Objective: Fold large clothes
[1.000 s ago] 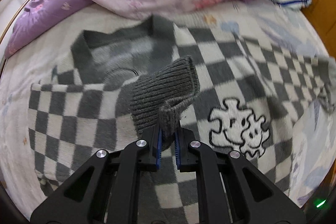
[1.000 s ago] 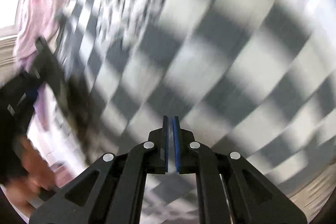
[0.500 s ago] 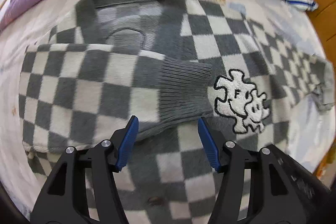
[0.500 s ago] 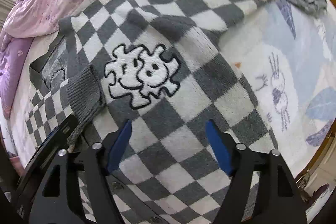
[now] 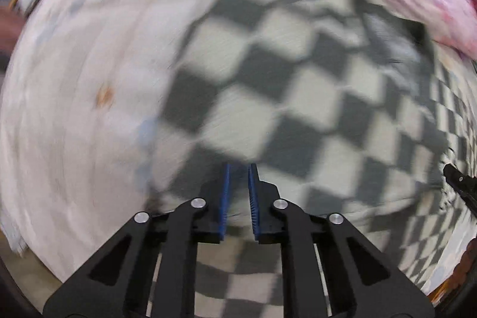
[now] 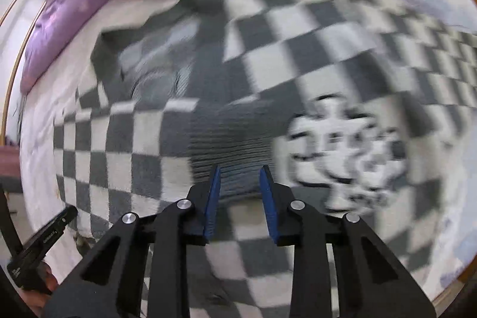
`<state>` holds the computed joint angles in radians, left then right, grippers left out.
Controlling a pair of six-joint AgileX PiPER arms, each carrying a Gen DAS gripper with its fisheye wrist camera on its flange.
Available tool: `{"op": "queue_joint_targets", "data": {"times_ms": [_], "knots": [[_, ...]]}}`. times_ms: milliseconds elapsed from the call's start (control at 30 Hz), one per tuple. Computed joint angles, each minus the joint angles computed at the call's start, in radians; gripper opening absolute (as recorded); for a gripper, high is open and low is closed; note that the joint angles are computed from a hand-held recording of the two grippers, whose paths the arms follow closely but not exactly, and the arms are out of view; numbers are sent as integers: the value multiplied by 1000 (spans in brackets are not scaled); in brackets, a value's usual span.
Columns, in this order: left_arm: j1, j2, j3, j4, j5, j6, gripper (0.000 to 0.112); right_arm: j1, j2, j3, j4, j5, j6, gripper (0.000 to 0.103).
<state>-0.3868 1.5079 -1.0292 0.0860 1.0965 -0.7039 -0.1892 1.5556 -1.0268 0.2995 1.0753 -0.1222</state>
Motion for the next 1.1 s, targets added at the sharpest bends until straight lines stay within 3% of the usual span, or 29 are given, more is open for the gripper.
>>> {"op": "queue_joint_targets", "data": {"times_ms": [100, 133, 267, 367, 433, 533, 600, 667, 733, 833, 900, 967, 1000, 1100], "knots": [[85, -57, 151, -68, -158, 53, 8, 92, -21, 115, -65, -179, 43, 26], [78, -56, 153, -56, -163, 50, 8, 121, -32, 120, -106, -190, 84, 26], [31, -10, 5, -9, -7, 80, 7, 145, 13, -11, -153, -37, 188, 28], [65, -6, -118, -25, -17, 175, 6, 141, 56, -119, -81, 5, 157, 28], [97, 66, -212, -9, -35, 220, 6, 160, 131, -184, -92, -12, 180, 28], [173, 278, -368, 8, -92, 290, 6, 163, 247, -196, -93, -128, 216, 27], [224, 444, -485, -59, -76, 333, 4, 189, 257, -196, -129, -170, 241, 27], [230, 473, -562, -68, -6, 358, 2, 215, 244, -200, -168, -151, 259, 27], [219, 415, -533, -61, 33, 376, 2, 236, 222, -226, -189, -49, 286, 27], [200, 222, -333, -67, 96, 359, 2, 226, 154, -169, -92, 47, 242, 28], [198, 122, -189, -102, 100, 343, 1, 252, 103, -69, -107, -31, 221, 28], [187, 16, -23, -125, 25, 299, 1, 302, 82, 22, -162, -178, 239, 28], [164, -23, 14, -104, 12, 254, 1, 329, 79, 27, -199, -192, 274, 28], [136, -39, -22, -94, 90, 181, 1, 368, 102, -14, -261, -164, 324, 29]]}}
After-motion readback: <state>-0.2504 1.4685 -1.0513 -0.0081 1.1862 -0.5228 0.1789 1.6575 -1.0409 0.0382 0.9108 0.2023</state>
